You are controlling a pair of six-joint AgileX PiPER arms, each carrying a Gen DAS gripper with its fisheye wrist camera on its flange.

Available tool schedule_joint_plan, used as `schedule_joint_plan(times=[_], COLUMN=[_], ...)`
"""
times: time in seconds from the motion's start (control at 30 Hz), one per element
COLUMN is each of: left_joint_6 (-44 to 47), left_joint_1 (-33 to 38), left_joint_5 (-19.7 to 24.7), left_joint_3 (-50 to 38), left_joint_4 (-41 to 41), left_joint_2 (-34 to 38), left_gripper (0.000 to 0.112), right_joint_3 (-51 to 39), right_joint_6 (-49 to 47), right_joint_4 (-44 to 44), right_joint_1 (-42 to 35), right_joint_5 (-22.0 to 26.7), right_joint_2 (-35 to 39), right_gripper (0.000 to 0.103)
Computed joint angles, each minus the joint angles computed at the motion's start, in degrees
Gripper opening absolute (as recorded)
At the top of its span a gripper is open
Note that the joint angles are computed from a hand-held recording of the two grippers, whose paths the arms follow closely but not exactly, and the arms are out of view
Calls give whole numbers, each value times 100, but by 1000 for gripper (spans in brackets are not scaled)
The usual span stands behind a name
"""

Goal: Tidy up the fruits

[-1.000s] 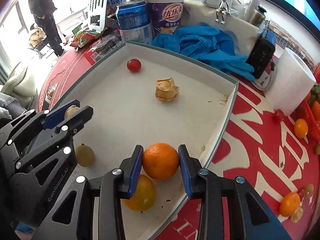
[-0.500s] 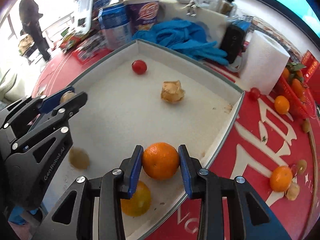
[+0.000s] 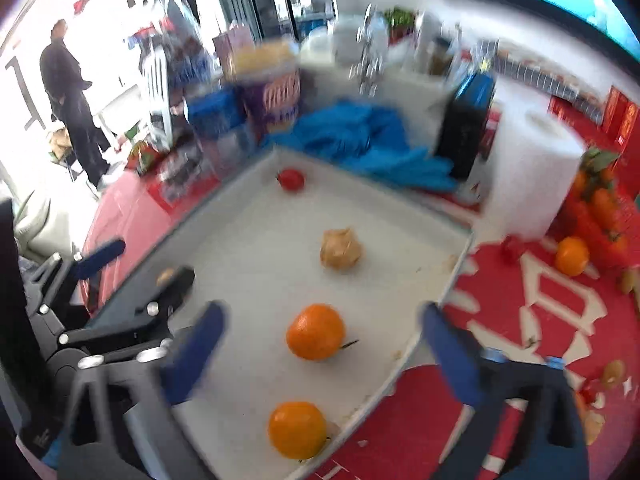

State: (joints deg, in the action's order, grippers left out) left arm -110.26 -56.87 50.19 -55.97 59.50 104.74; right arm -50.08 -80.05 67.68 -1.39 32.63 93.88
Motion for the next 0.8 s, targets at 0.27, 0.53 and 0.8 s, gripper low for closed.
schedule_joint_plan(times=[0.27,0.53,0.8], left_joint_6=[165,1417,3349], left_joint_1=[-969,-1452,-1303], left_joint_5=[123,-254,523], left_joint_3=[-484,-2207,-4936], left_joint_4=[100,-627,-2049], left_joint_2=[-180,1186,3073], left_gripper=[103,103,103], right_joint_3=[151,57,356], right_joint_6=[-63,-242,-1321], right_joint_4=[-188,-603,-530], right_joint_1=[-1620,-3761,-4357], right_joint_5=[1147,1550,146], right_joint_2=[-358,346,789], right_gripper=[103,102,102])
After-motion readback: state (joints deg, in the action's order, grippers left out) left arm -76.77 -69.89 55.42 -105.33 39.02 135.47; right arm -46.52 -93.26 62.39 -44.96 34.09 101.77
